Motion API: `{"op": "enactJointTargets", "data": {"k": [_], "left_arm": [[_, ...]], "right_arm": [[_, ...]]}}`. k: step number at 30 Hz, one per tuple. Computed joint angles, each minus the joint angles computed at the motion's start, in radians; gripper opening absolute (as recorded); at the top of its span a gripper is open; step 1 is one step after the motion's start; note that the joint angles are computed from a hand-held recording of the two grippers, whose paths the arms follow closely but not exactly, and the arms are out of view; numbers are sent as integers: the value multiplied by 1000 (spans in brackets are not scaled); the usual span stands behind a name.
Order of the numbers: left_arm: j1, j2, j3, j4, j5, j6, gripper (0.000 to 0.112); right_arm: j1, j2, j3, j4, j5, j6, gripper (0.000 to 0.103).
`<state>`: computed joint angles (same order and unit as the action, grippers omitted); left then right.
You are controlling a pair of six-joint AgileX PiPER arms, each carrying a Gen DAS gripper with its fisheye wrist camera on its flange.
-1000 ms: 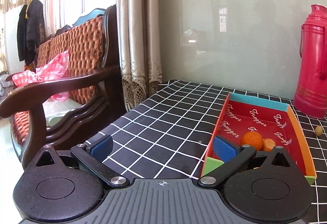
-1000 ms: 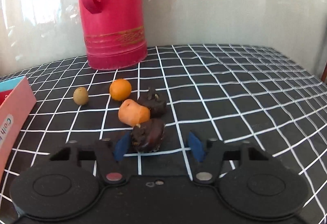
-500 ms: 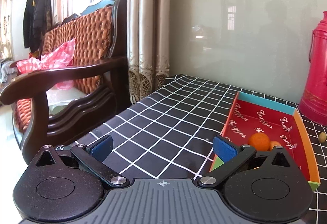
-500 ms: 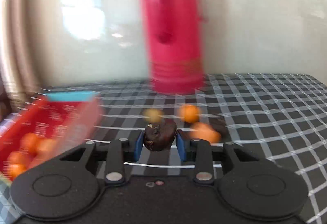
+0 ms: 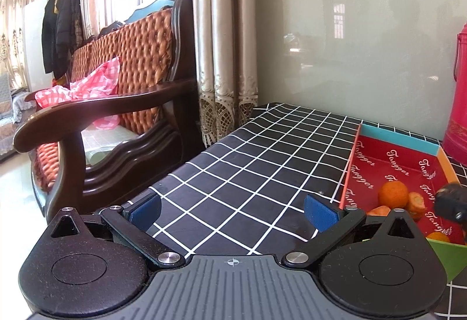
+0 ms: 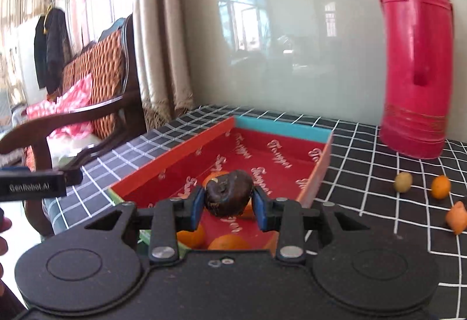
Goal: Organize fruits
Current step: 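Reach the left gripper to an orange chunk and close on it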
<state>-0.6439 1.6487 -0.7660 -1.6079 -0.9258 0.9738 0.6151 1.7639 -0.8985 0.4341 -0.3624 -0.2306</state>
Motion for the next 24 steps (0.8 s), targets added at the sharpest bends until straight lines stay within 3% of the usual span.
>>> {"op": "enactJointTargets", "data": {"k": [3, 14, 20, 24], "left_arm": [[15, -5, 1, -1, 18, 3, 103], [-58, 21, -35, 34, 18, -2, 103], [-142, 75, -102, 71, 12, 15, 103], [-199, 122, -162, 101, 25, 29, 103]], "right_arm": [[16, -19, 38, 59, -78, -42, 71], [1, -111, 172, 352, -274, -204, 83], [34, -139, 226, 708, -536, -408, 96], [15, -136, 223, 922, -681, -500, 97]]}}
